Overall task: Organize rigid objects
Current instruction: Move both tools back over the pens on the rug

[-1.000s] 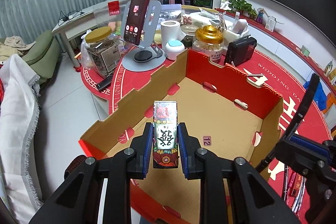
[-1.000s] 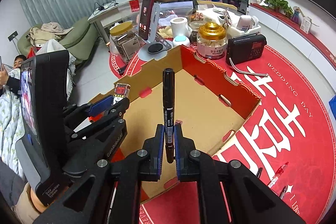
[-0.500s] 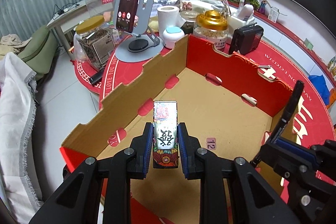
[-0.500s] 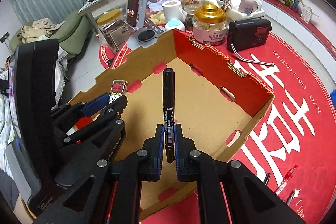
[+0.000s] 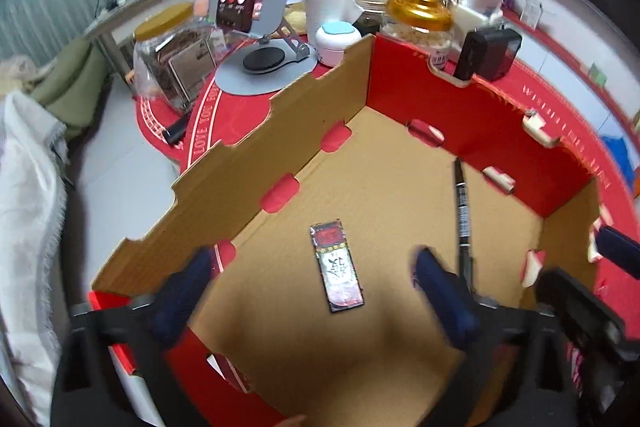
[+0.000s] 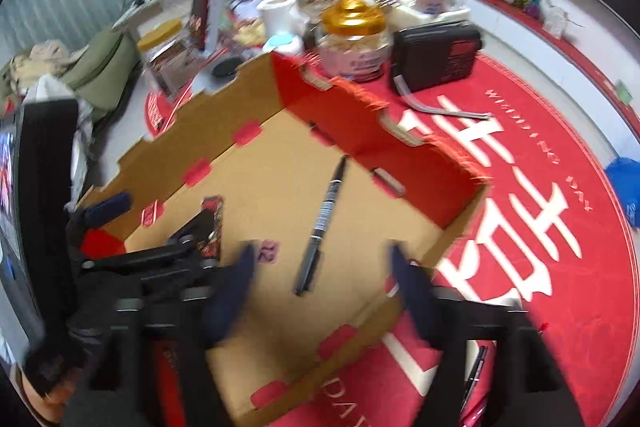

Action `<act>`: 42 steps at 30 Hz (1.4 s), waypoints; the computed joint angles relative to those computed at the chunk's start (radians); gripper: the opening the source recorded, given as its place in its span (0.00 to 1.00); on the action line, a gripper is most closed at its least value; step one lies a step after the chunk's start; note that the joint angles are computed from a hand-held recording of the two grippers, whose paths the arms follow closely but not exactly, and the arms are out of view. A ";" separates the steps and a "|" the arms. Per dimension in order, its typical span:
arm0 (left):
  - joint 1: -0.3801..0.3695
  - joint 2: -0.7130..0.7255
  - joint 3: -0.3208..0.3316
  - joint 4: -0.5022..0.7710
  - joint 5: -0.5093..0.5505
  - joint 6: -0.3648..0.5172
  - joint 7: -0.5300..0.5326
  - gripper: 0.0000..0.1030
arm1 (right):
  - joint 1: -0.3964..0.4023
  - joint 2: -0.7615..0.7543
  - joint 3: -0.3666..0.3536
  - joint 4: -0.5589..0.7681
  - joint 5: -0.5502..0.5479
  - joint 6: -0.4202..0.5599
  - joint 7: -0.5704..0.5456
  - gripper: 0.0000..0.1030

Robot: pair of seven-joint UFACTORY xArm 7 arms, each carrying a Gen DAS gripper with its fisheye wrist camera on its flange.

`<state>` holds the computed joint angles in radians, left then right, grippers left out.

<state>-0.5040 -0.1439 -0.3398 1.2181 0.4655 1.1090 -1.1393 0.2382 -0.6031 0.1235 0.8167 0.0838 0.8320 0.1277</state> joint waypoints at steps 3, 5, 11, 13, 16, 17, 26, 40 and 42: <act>-0.006 -0.037 -0.014 -0.007 0.012 0.009 -0.006 1.00 | 0.023 -0.063 -0.052 -0.020 0.056 0.010 -0.037 0.92; -0.013 -0.057 -0.029 -0.011 0.012 -0.001 -0.003 1.00 | 0.007 -0.124 -0.060 -0.039 0.052 0.041 -0.046 0.92; -0.077 -0.106 -0.099 -0.021 -0.074 -0.120 0.063 1.00 | -0.125 -0.432 -0.145 -0.177 0.035 0.213 0.005 0.92; -0.106 -0.078 -0.135 0.001 -0.092 -0.146 0.068 1.00 | -0.184 -0.534 -0.194 -0.213 0.018 0.299 0.007 0.92; -0.174 0.024 -0.186 0.070 -0.093 -0.132 0.066 1.00 | -0.277 -0.663 -0.257 -0.247 -0.021 0.434 -0.006 0.92; -0.204 0.073 -0.202 0.100 -0.089 -0.101 0.057 1.00 | -0.300 -0.693 -0.270 -0.255 -0.032 0.465 -0.015 0.92; -0.377 0.264 -0.164 0.170 -0.170 -0.061 -0.015 1.00 | -0.479 -0.911 -0.401 -0.327 -0.120 0.696 -0.103 0.92; -0.481 0.213 -0.068 0.128 -0.045 0.030 -0.004 1.00 | -0.465 -1.025 -0.355 -0.379 -0.175 0.770 -0.267 0.92; -0.456 0.197 -0.071 0.108 -0.067 0.006 0.027 1.00 | -0.448 -1.040 -0.338 -0.398 -0.198 0.781 -0.310 0.92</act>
